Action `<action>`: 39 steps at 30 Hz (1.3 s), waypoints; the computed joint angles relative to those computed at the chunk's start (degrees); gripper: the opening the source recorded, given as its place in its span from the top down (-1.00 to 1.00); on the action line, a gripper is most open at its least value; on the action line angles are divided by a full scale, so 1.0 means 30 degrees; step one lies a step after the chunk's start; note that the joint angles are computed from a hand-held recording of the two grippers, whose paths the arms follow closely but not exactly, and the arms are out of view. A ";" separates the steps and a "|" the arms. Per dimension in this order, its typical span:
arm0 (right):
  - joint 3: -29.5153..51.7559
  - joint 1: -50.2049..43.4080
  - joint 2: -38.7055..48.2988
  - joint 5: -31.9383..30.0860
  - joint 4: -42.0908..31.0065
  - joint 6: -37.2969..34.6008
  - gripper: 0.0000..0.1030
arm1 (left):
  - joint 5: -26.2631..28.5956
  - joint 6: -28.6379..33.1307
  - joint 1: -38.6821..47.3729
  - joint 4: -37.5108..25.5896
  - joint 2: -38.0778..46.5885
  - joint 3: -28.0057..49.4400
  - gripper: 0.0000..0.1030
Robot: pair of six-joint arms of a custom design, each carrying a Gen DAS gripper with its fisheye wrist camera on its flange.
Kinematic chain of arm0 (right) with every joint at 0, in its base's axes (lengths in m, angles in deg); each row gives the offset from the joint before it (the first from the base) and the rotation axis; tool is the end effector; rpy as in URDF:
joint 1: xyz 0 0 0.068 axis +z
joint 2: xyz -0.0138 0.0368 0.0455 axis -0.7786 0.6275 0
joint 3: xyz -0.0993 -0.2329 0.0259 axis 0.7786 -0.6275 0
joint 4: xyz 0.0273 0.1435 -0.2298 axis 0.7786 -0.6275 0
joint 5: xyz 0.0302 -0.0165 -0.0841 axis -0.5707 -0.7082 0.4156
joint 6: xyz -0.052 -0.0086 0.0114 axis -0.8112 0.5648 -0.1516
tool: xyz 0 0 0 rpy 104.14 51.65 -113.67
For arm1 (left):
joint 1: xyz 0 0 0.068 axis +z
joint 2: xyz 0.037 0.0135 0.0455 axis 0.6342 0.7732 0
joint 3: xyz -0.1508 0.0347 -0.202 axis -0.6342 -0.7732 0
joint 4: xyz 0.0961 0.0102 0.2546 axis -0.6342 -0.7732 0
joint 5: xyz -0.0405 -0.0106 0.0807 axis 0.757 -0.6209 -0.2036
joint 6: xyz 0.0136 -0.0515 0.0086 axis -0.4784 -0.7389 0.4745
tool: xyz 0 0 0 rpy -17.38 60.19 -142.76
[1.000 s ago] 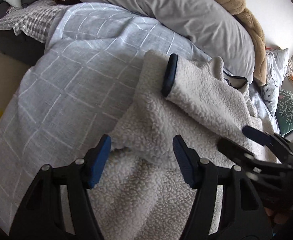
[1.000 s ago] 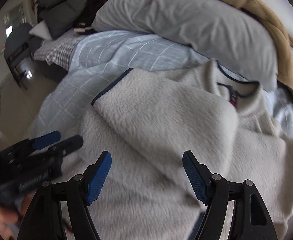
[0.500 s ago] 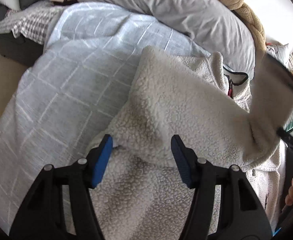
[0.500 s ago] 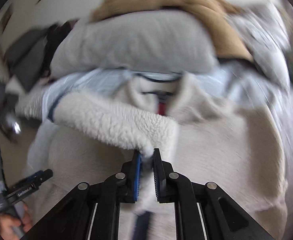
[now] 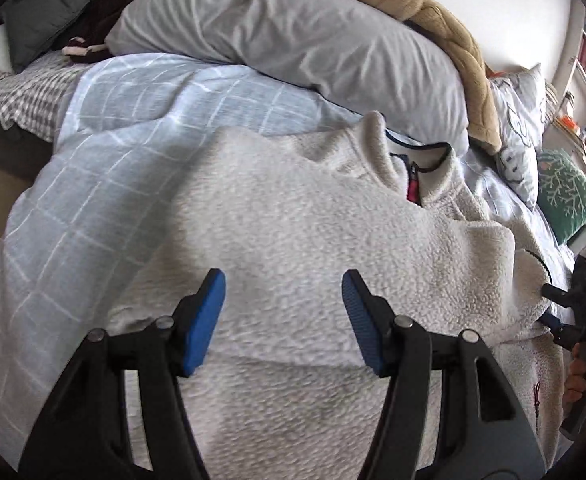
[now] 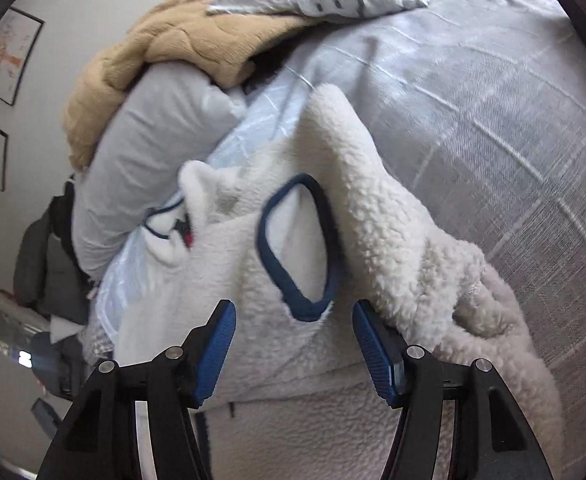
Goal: Fold large clothes
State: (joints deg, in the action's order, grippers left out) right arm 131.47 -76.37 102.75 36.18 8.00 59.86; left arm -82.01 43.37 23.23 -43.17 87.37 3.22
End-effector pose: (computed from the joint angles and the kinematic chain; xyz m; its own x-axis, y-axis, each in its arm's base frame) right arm 0.3212 -0.1241 0.1086 -0.8952 0.1836 -0.4061 -0.1015 0.8033 0.5869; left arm 0.1403 -0.0273 0.1201 -0.5542 -0.5022 -0.6639 -0.4699 0.8470 -0.2485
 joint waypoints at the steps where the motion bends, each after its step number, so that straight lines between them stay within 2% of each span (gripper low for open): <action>1: -0.0272 0.0434 -0.0217 0.0661 0.0504 0.0302 0.07 | -0.0171 -0.0048 -0.0343 0.0597 0.0822 0.0122 -0.20; 2: -0.0588 0.0935 -0.0544 0.1311 0.1043 0.0423 0.34 | -0.0369 -0.0089 -0.0703 0.1086 0.1500 0.0219 -0.20; 3: -0.1283 0.1549 -0.1191 0.2054 0.1681 0.0247 0.77 | -0.0629 -0.0072 -0.1095 0.1597 0.2226 0.0322 -0.20; 5: -0.3582 0.2163 -0.3660 0.2941 0.4001 -0.0078 0.77 | -0.0986 0.0055 -0.1674 0.2407 0.3555 0.0477 -0.20; 6: -0.4656 0.2143 -0.4918 0.2759 0.5256 -0.0354 0.78 | -0.0941 0.0197 -0.1801 0.2892 0.4308 0.0487 -0.20; 8: -0.6473 0.2674 -0.6080 0.6111 0.8151 -0.0407 0.75 | 0.0188 0.0778 -0.1410 0.4260 0.6511 0.0549 -0.20; 9: -0.6455 0.2856 -0.5265 0.7454 0.8495 -0.0293 0.71 | 0.0476 0.0988 -0.1415 0.4787 0.7802 0.0680 -0.20; 10: -0.6051 0.2773 -0.4027 0.7888 0.8386 -0.0219 0.69 | -0.0169 0.0914 -0.1954 0.5074 0.8134 0.0594 -0.20; 12: -0.6128 0.2442 -0.3879 0.7140 0.8794 0.0135 0.63 | -0.0891 0.0827 -0.2499 0.4459 0.8187 0.0977 -0.20; 14: -0.6366 0.2667 -0.4972 0.7180 0.8848 0.0994 0.41 | -0.1352 0.0779 -0.2728 0.3757 0.7154 0.1074 -0.20; 16: -0.7795 0.2954 -0.7098 0.7554 1.0266 0.1983 -0.05 | -0.1950 0.0831 -0.2842 0.3646 0.5628 0.0703 -0.20; 20: -0.9267 0.4757 -0.9179 0.8143 1.1624 0.1420 -0.08 | -0.1975 0.1467 -0.1713 0.4334 0.5027 0.0211 -0.20; 22: -0.9611 0.5467 -0.8867 0.8327 1.2065 0.0414 -0.06 | -0.0702 0.1939 -0.0002 0.5240 0.6523 0.0126 -0.20; 24: -0.9475 0.5976 -0.7641 0.9666 1.2510 -0.0101 -0.06 | 0.0933 0.2751 0.1315 0.6635 0.8218 -0.0255 -0.21; 25: -0.8993 0.6029 -0.6463 1.0857 1.2475 -0.0417 0.07 | 0.0833 0.2623 0.1043 0.7052 0.8183 -0.0539 -0.21; 26: -0.8087 0.5793 -0.5086 1.1277 1.1851 -0.0699 0.09 | 0.0680 0.2561 0.0849 0.6788 0.8206 -0.0360 -0.20; 28: -0.7304 0.4815 -0.4140 0.9568 1.1183 -0.0961 0.10 | 0.0283 0.2390 0.0422 0.5240 0.7945 0.0385 -0.20; 31: -0.6150 0.4367 -0.4883 0.8479 0.8203 -0.1344 0.03 | 0.0420 0.1671 -0.0063 0.2932 0.6454 0.0955 -0.23; 33: -0.5682 0.3797 -0.5650 0.7166 0.6134 -0.1393 -0.04 | 0.1466 0.1141 -0.0055 0.1573 0.5083 0.1076 -0.39; 35: -0.5340 0.3407 -0.6426 0.6850 0.4289 -0.1627 -0.13 | 0.1759 0.0683 -0.0500 0.0006 0.3567 0.1094 -0.43; 39: -0.5610 0.2353 -0.8891 0.6196 0.0912 -0.3432 -0.36 | -0.0173 -0.1283 -0.4086 -0.4250 0.1721 0.2239 -0.54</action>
State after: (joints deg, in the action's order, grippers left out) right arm 114.64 -69.31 76.08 54.77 10.74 49.56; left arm -82.53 39.52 10.97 -55.92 92.53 9.94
